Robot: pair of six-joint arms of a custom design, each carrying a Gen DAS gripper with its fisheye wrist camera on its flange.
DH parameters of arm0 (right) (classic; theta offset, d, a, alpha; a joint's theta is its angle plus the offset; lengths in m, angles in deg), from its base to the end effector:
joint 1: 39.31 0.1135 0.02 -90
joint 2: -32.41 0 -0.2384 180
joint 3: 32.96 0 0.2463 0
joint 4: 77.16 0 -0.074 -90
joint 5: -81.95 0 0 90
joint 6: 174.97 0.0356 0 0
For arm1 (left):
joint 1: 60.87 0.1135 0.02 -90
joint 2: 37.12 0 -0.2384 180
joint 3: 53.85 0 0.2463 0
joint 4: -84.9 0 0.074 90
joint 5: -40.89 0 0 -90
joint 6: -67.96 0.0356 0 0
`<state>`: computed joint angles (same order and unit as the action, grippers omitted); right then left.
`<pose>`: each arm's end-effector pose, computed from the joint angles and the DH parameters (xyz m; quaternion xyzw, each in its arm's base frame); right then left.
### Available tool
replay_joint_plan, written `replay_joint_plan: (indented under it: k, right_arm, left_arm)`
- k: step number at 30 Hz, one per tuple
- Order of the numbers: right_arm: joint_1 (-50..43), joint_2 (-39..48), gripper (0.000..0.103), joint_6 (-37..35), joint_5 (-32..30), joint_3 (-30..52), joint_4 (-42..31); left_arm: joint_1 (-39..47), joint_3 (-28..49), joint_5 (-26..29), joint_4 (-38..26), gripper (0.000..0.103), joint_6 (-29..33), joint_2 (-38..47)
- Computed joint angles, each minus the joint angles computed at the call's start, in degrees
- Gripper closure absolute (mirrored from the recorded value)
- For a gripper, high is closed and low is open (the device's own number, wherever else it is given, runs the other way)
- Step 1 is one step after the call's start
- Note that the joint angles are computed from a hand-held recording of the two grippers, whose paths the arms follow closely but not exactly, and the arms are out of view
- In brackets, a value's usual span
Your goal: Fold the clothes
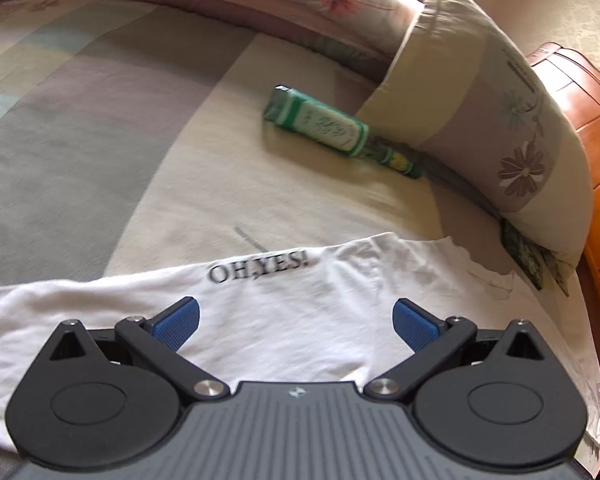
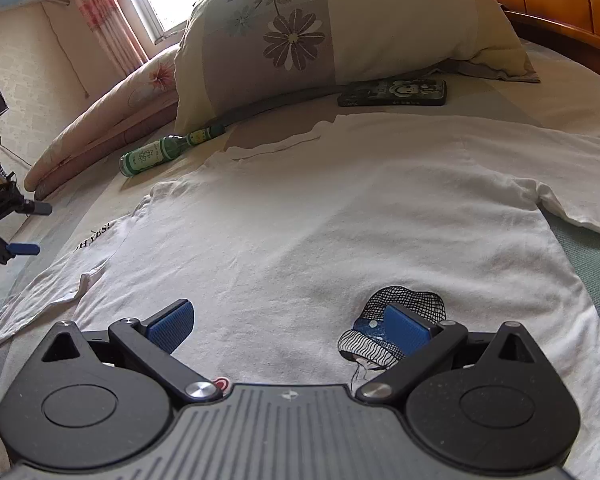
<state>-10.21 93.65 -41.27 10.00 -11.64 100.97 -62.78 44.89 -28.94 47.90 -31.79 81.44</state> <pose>0.1579 0.0753 0.0926 0.1781 0.8861 0.1241 0.4096 0.4238 -0.0264 0.1495 -0.0146 0.9448 -0.1955 0.2626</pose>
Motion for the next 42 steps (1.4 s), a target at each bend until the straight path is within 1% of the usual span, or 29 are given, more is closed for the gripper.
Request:
replay_joint_plan:
  k: [2,4,5,7,8,11,13,15,18,22,23,25,26,28,29,32,34,36,37,38,39,41,42]
  right_arm:
    - [-0.2,-0.7,0.0,0.0,0.0,-0.5,-0.5]
    - [-0.5,-1.0,0.0,0.0,0.2,-0.8,-1.1]
    - [-0.8,-1.0,0.0,0.0,0.3,-0.8,-1.2]
    - [-1.5,-0.6,0.0,-0.1,0.1,-1.0,-1.0]
    - [-1.8,-0.4,0.0,-0.2,-0.1,-1.1,-0.7]
    - [-1.8,1.2,0.0,-0.5,0.3,-0.7,0.4]
    - [-1.5,2.3,0.0,-0.5,0.8,-0.1,0.7]
    - [-1.1,2.5,0.0,-0.4,0.9,0.1,0.8]
    - [-0.7,1.6,0.0,-1.1,0.4,-0.1,0.7]
    - [-0.7,0.6,0.0,-0.3,0.9,-0.2,-0.5]
    - [-0.8,0.2,0.0,0.0,0.6,-0.4,-0.5]
    - [-1.0,-0.6,0.0,0.2,0.0,-0.8,-0.3]
    - [-1.0,-0.7,0.0,0.2,-0.1,-0.9,-0.3]
    - [-0.8,-0.4,0.0,-0.1,0.0,-0.7,-0.6]
    - [-0.6,-0.2,0.0,-0.2,0.0,-0.5,-0.7]
    - [-0.4,0.4,0.0,-0.3,0.2,-0.5,-0.3]
    - [-0.4,1.6,0.0,-0.2,0.3,0.0,0.2]
    - [-0.1,2.8,0.0,-0.1,0.6,0.5,0.6]
    - [0.2,3.4,0.0,-0.2,0.9,0.7,0.7]
    - [0.5,3.9,0.0,-0.4,1.2,1.0,0.8]
    - [0.9,4.5,0.0,-0.6,1.6,1.2,0.8]
    - [1.4,5.9,0.0,-1.5,2.2,1.7,1.2]
    - [1.6,6.3,0.0,-1.9,2.5,1.8,1.3]
  left_arm:
    - [1.8,-2.1,0.7,1.3,0.001,-1.3,1.1]
    - [2.7,-3.7,0.4,4.0,0.001,-2.7,2.8]
    - [3.0,-4.4,0.2,6.3,0.001,-3.2,3.8]
    - [3.3,-6.3,-0.6,13.2,0.001,-4.8,4.8]
    - [3.3,-5.7,-1.6,15.0,0.001,-5.9,5.6]
    - [3.4,-1.8,-4.9,16.7,0.001,-9.1,8.5]
    - [3.1,0.9,-8.2,14.3,0.001,-10.1,9.0]
    - [3.6,0.2,-8.4,13.6,0.001,-9.6,7.3]
    - [5.8,-4.3,-5.1,14.1,0.001,-6.5,3.3]
    - [9.0,-9.5,-6.0,10.8,0.001,-2.1,0.6]
    - [10.3,-11.7,-6.1,11.7,0.001,-1.1,0.0]
    - [13.0,-17.6,-6.0,16.6,0.001,0.8,-2.6]
    - [14.0,-19.0,-6.6,17.3,0.001,0.9,-3.5]
    - [15.4,-19.2,-9.2,15.5,0.001,-0.2,-4.4]
    - [16.1,-18.7,-9.6,14.3,0.001,-1.3,-4.8]
    - [16.6,-16.5,-8.2,12.9,0.001,-3.9,-4.9]
    - [15.9,-14.7,-5.9,13.8,0.001,-3.2,-3.7]
    - [14.5,-11.8,-4.8,13.8,0.001,-2.9,-1.0]
    - [13.9,-10.5,-5.3,14.2,0.001,-2.8,0.6]
    - [13.3,-9.1,-6.5,14.7,0.001,-2.7,2.4]
    - [12.8,-8.7,-8.1,16.8,0.001,-2.5,3.9]
    - [12.3,-9.2,-12.1,23.1,0.001,-1.7,6.3]
    - [12.0,-8.8,-13.8,24.3,0.001,-1.5,7.0]
